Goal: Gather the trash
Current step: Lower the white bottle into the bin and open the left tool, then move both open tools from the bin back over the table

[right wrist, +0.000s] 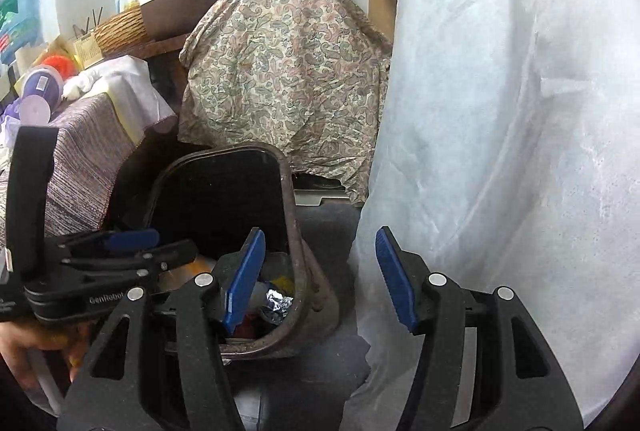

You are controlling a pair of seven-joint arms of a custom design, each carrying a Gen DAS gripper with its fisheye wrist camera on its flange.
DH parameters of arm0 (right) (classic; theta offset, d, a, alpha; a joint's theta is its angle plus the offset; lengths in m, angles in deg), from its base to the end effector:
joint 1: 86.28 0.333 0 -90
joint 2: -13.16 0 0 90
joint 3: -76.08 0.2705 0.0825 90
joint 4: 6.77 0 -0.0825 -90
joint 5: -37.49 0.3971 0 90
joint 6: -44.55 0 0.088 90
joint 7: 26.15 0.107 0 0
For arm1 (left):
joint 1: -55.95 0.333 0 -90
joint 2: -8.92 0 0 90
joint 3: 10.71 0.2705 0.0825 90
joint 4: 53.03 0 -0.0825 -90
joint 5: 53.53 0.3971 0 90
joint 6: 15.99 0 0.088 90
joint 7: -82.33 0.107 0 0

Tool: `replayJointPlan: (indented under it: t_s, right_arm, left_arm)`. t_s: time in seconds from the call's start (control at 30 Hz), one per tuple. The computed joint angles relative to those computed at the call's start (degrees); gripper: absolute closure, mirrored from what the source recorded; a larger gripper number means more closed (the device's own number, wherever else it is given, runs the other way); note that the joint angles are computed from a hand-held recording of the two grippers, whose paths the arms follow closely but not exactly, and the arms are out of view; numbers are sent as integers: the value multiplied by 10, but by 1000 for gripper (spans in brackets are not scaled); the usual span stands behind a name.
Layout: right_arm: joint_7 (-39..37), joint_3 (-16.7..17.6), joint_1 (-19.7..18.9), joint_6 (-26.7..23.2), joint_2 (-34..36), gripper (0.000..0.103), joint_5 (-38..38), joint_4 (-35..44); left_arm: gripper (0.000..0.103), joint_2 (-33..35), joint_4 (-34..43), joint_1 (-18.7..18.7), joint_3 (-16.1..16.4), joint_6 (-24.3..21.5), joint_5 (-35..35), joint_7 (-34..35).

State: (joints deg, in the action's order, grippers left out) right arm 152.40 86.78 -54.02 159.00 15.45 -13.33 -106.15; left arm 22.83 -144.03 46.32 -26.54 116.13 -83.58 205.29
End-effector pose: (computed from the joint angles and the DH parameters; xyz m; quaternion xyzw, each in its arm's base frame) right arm 0.4817 0.3818 0.5376 -0.4624 0.7824 -0.3425 0.2381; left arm 0.6135 -0.2849 0.5073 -0.3816 0.8577 -0.3445 0.0014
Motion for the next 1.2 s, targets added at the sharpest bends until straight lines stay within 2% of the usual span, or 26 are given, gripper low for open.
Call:
replayJointPlan:
  t_s: [0.17, 0.27, 0.47, 0.63, 0.83, 0.9, 1.0, 1.2]
  right_arm:
    - [3, 0, 0, 4, 0, 45, -4, 2]
    - [6, 0, 0, 8, 0, 45, -6, 4]
    - [8, 0, 2, 12, 2, 38, -12, 14]
    - [4, -1, 5, 29, 15, 35, -20, 36]
    - [-11, -7, 20, 52, 42, 29, -32, 78]
    - [-19, -10, 27, 60, 53, 20, -36, 96]
    - [-29, -17, 38, 75, 72, 20, -42, 124]
    - [-74, -37, 62, 110, 125, 15, -24, 197]
  left_arm:
    - [38, -36, -37, 9, 0, 6, -32, 29]
    - [32, -86, -88, 11, 5, 28, -76, 73]
    - [26, -181, -163, 0, 44, 43, -177, 166]
    - [20, -242, -204, -15, 76, 57, -228, 190]
    - [15, -297, -243, -30, 104, 93, -239, 196]
    - [14, -309, -250, -32, 115, 100, -240, 192]
    - [12, -315, -251, -29, 130, 107, -239, 185]
    - [11, -327, -264, -8, 138, 149, -176, 149]
